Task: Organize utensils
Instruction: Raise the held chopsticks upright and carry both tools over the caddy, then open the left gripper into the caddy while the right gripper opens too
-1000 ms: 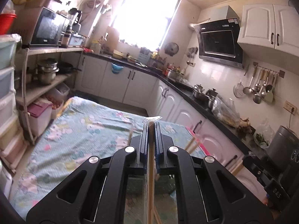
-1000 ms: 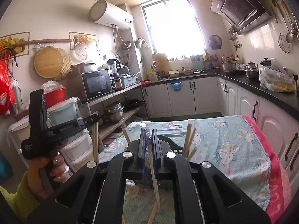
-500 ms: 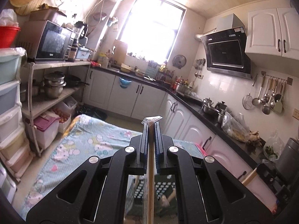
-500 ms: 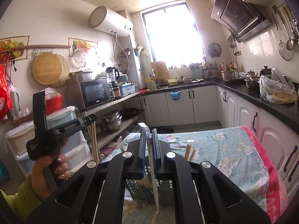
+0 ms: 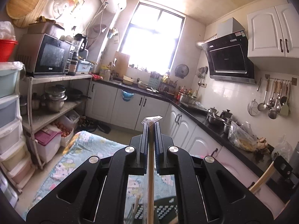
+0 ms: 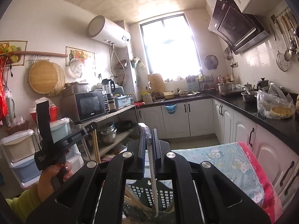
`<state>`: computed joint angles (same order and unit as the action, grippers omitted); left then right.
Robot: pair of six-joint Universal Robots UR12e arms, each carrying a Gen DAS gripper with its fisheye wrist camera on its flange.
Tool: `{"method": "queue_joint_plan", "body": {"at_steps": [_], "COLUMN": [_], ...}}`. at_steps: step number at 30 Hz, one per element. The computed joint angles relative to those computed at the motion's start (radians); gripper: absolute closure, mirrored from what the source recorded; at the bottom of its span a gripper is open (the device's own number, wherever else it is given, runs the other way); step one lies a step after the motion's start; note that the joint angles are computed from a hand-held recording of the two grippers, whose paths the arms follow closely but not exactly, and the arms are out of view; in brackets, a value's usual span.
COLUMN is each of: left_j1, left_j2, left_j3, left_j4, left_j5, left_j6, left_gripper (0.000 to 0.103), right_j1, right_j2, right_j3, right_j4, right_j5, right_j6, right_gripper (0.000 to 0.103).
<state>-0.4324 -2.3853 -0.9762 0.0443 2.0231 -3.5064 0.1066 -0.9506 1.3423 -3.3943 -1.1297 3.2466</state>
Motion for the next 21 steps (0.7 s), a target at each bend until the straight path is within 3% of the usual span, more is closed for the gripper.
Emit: {"method": "queue_joint_plan", "body": {"at_steps": [7,21], "left_j1": [-0.003,-0.004], "left_j2": [-0.055,-0.123], "left_j3": [0.089,0.159], "left_j4": [-0.001,0.001], "left_j5": [0.047,0.045], "left_j6": [0.026,0.038], "left_gripper": [0.100,0.100], "right_j1": [0.000,0.007], "right_j2": [0.020,0.067], "right_j3": [-0.028,-0.086], "right_j4": [-0.012,0.013], "right_j5": [-0.010,-0.036], "right_j6": [0.010,0.027], "right_gripper": [0.096,0.096]}}
